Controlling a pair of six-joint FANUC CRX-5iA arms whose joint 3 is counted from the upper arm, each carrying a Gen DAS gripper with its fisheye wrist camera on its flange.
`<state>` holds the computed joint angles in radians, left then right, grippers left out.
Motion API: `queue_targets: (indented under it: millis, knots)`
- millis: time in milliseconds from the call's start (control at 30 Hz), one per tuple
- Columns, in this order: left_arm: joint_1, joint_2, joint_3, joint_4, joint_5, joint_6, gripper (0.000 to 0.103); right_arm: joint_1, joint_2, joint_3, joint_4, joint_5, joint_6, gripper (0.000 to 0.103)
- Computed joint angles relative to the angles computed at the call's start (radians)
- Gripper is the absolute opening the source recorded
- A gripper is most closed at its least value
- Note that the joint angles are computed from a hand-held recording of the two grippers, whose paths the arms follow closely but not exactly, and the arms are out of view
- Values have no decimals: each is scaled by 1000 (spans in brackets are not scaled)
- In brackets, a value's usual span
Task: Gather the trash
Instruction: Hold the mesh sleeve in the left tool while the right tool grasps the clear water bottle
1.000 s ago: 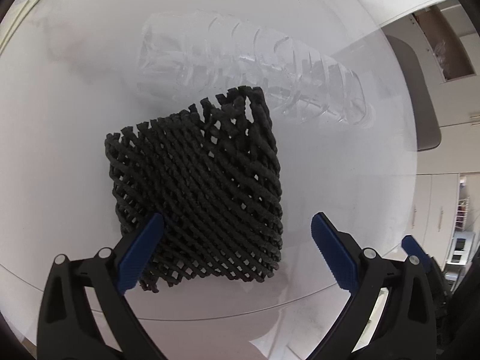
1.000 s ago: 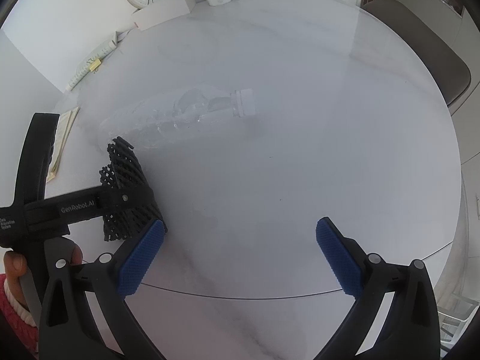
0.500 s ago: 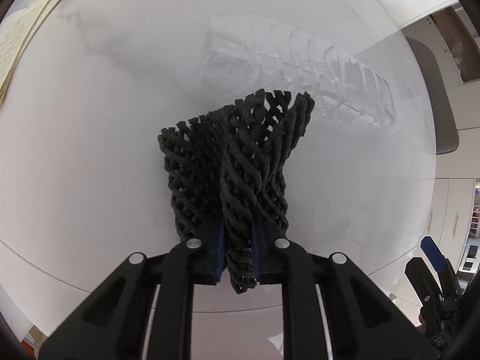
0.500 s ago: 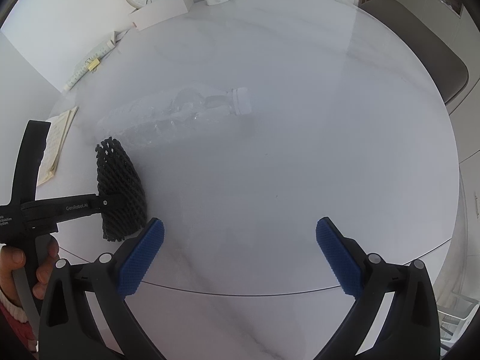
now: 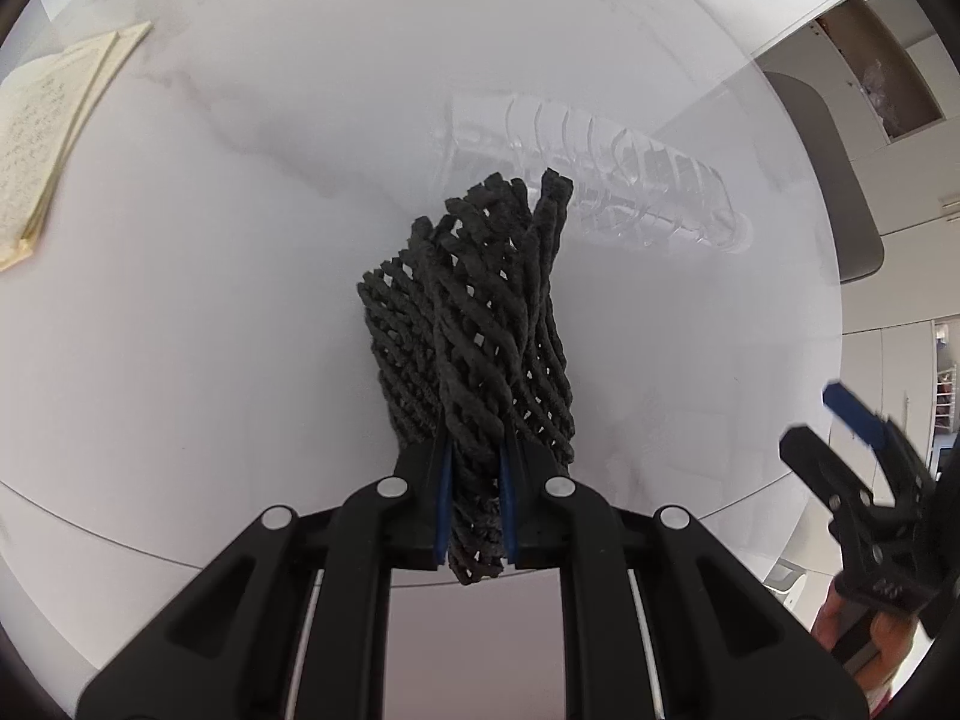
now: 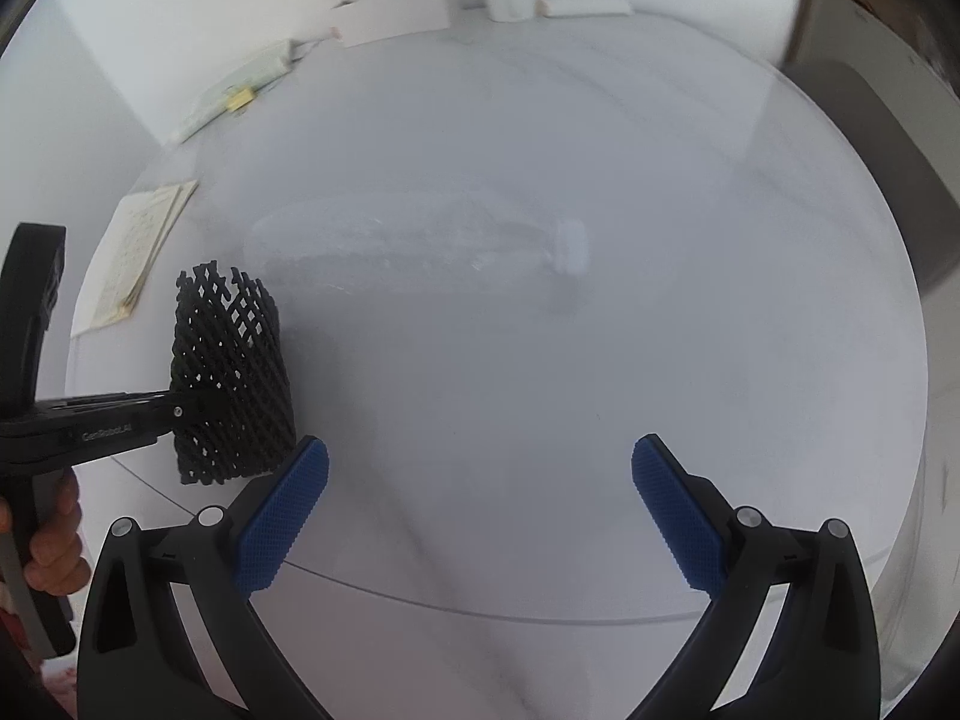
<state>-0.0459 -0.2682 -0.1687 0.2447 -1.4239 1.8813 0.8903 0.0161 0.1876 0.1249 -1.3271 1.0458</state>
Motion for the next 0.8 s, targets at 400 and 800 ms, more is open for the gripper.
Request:
queue_targets:
  millis: [400,800]
  knots:
    - [4,9,92,-97,-25,32,12,4,235,283,22,-35,306,101]
    - [111,72,161,-145,13,-176,12,-27,169,175,-57,162,-740,101]
